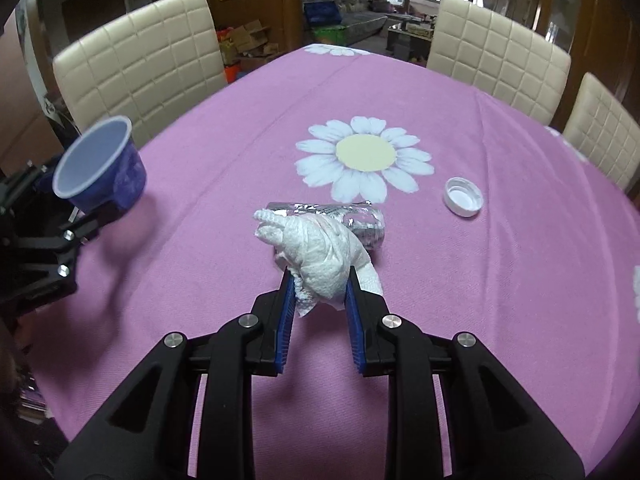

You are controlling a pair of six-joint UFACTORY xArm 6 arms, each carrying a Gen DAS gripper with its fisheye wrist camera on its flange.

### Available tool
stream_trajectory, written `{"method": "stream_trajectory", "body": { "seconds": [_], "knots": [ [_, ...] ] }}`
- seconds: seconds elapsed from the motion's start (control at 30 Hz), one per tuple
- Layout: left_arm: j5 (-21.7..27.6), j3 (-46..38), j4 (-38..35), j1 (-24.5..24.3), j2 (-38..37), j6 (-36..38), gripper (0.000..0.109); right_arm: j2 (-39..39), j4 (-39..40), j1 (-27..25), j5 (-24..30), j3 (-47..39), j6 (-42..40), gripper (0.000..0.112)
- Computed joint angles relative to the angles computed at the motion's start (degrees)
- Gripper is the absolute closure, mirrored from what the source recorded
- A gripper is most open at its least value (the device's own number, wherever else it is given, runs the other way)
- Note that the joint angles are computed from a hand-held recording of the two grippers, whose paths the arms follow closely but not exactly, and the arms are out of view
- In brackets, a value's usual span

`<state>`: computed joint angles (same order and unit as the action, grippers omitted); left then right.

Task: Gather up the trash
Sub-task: 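Lift the blue cup with left tool while right tool holds the tissue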

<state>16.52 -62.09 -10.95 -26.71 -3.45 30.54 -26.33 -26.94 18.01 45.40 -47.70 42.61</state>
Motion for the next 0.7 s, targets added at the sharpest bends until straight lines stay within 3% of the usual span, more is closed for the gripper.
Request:
{"method": "stream_trajectory", "body": {
  "seconds": [0.13,0.4,0.7],
  "knots": [
    [0.3,0.2,0.0,-0.3,-0.3,0.1,0.037,-0.4,2.1,0.1,-0.5,0.3,-1.5,0.086],
    [1.8,1.2,-4.1,-1.2,-1.5,3.8,0.037,1.2,4.4,0.8,4.6,0.0,-3.3,0.086],
    [3.0,2.5,-6.0,-2.5,-2.3,5.7,0.037,0.1,4.2,1.2,4.4,1.4,-3.5,0.085]
  ]
}}
